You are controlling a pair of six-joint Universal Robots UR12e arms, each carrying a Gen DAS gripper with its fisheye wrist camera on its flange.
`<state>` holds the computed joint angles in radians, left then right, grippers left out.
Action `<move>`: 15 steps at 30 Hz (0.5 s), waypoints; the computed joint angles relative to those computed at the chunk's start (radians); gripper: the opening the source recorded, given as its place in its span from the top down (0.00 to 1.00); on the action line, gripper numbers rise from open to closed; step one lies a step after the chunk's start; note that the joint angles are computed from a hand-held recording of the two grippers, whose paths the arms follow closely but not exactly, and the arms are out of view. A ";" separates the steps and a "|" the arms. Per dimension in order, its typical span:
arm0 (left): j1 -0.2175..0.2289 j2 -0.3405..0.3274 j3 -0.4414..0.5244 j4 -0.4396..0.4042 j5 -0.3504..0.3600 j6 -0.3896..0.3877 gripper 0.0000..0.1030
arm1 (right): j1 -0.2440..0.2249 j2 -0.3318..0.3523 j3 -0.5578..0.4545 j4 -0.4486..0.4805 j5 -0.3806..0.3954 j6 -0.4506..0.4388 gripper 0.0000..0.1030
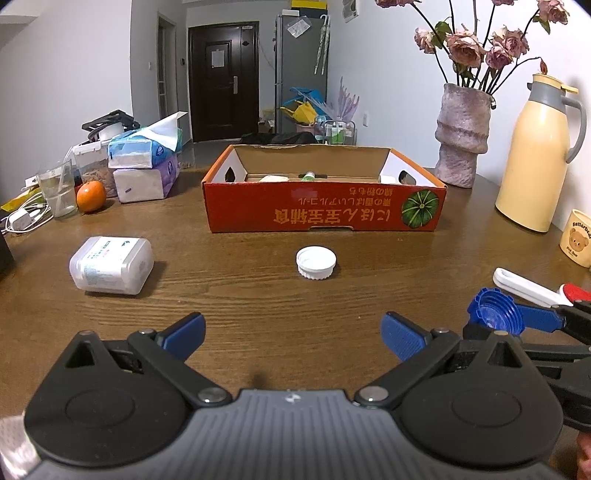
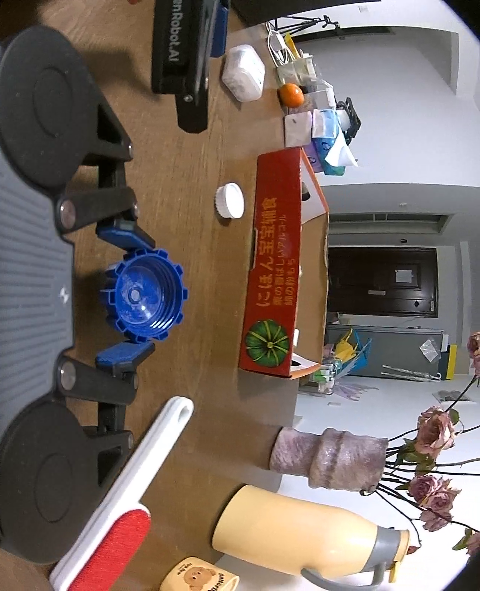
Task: Organize rigid objects
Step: 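Grasp the white bottle cap with the left gripper while the right gripper holds the blue cap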
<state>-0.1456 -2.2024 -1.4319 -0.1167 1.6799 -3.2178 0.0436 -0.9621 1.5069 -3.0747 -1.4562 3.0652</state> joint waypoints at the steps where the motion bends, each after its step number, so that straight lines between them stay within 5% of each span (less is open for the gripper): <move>1: 0.000 -0.002 0.004 -0.002 0.001 0.002 0.00 | 0.000 0.002 -0.004 -0.001 -0.001 0.000 0.50; 15: 0.001 -0.052 0.105 -0.057 -0.010 0.016 0.00 | 0.004 0.043 -0.085 -0.001 -0.013 -0.003 0.50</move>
